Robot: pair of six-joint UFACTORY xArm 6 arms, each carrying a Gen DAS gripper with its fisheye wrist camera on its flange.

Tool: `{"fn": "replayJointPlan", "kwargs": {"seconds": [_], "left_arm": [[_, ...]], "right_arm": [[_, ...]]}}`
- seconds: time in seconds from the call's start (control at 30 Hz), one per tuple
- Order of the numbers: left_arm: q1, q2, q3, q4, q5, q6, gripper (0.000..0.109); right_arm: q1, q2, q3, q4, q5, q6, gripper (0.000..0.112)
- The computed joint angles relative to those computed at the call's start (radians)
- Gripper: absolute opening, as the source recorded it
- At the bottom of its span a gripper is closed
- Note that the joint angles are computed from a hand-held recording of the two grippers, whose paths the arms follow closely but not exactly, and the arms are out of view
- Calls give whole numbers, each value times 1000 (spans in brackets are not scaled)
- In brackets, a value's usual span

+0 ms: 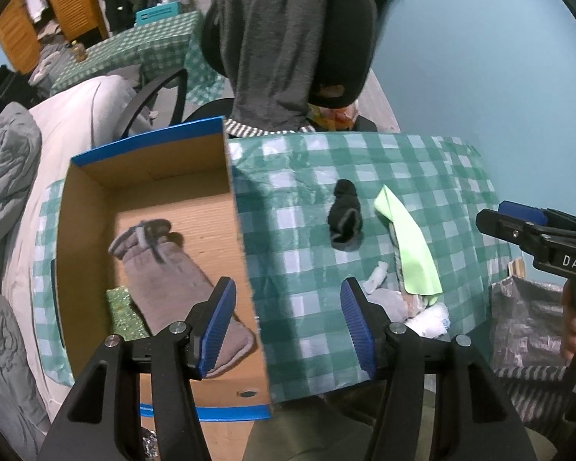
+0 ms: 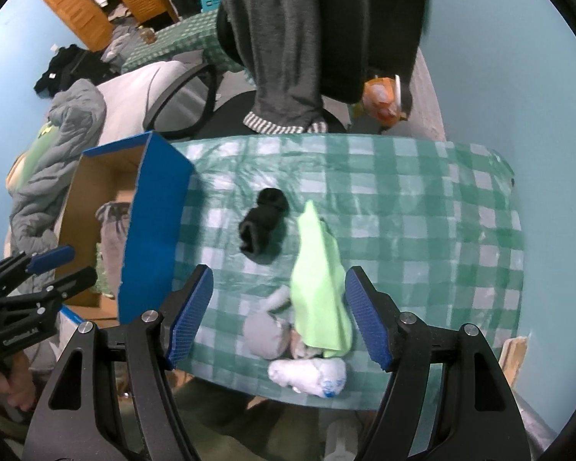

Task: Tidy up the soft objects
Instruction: 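Move both grippers back over the table toward the lime-green cloth and black sock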

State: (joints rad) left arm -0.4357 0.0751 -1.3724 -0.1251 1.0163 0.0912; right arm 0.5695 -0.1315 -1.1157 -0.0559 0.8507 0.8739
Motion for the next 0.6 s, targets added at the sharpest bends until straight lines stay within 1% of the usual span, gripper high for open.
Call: {"fn": "replayJointPlan", "kwargs": {"seconds": [0.1, 0.17, 0.2, 0.6], "left_arm": [[-19, 15, -13, 0, 3, 0, 59], [-30, 31, -27, 3, 11, -4, 64], [-36, 39, -34, 2, 10, -3, 69], [-93, 126, -102, 22, 38, 4, 70]], "right_arm": [[-10, -27, 38, 5, -8, -1, 72], [-17, -42, 60, 14, -16, -5, 73], [-20, -50, 72, 20, -23, -10, 73], [-37, -49, 140, 106, -64, -82, 74]]}}
